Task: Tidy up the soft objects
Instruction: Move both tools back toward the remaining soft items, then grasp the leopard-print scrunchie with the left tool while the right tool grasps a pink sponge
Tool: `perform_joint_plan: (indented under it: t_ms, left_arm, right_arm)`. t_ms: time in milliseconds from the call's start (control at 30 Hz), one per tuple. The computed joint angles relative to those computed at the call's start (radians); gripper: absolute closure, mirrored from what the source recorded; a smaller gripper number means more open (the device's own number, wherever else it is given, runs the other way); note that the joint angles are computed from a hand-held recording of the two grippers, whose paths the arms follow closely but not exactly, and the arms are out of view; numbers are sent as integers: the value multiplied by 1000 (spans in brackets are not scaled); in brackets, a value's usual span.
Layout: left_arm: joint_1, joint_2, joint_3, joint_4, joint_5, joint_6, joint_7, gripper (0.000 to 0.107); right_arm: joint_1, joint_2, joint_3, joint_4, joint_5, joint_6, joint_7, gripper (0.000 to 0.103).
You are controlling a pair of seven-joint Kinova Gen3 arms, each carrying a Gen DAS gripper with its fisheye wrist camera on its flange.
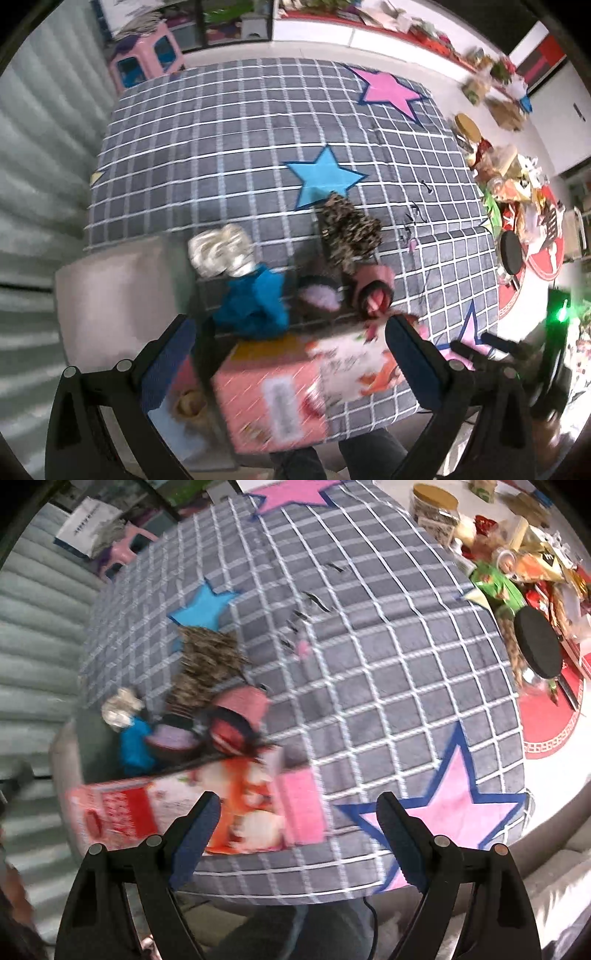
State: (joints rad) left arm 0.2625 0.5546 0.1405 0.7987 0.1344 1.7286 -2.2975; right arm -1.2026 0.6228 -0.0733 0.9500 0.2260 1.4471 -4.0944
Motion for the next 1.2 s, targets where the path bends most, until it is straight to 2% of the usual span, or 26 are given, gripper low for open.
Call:
perform_joint_plan:
  t_ms: [67,133,233,333,467,567,600,667,700,733,800,867,933,1033,1133,1200]
  left_arm:
    - [64,20,-5,-1,-34,-1,41,5]
    - [118,40,-8,11,-62,-11,80,5]
    - [188,58,-14,49,-113,-56,126,5]
    - [240,79,-18,70,-157,-85,162,5]
    - [280,101,-23,79,-202,-102,198,5]
    - [290,103,-22,90,-217,-114,206,5]
    - [294,103,-21,92,-223,-117,208,5]
    - [299,103,-20,98,-229,-122,211,5]
    - [299,101,-19,104,-230,-125,212,5]
    - [300,100,-18,106,-231,-126,213,5]
    - [302,95,-16,117,-232,-133,215,5]
    - [304,90,-14,131,-233,-140,217,5]
    - [304,81,-12,150,-234,-149,218,5]
    - [305,63,-9,186,-238,-168,218,5]
    - [306,42,-8,233,-244,-199,227,5]
    - [298,35,-7,244,-247,-207,228,5]
  right_arm:
    - [-14,4,17,28,-37,-27,28,16]
    - [-48,2,76,70,-109,-73,69,16]
    - [-71,-25,94,175,-125,-190,35,16]
    - [-70,-50,66,270,-80,-299,-37,16]
    - [-36,-80,-9,391,40,-450,-123,16]
    - [51,-77,-136,434,135,-516,-163,16]
    - [77,-66,-171,428,142,-511,-156,16]
    - [90,-51,-186,386,112,-454,-134,12]
    - [81,-48,-174,369,72,-413,-114,5]
    - [72,-46,-161,351,32,-373,-91,3]
    - [60,-47,-146,326,-50,-291,-76,3]
    - [3,-55,-88,316,-92,-242,-116,3]
    - [-70,-78,-20,345,-89,-258,-185,3]
    - [-91,-83,-24,352,-39,-272,-232,3]
    - [-80,-70,-37,356,-2,-331,-202,3]
    - [-76,-52,-23,345,-17,-360,-157,3]
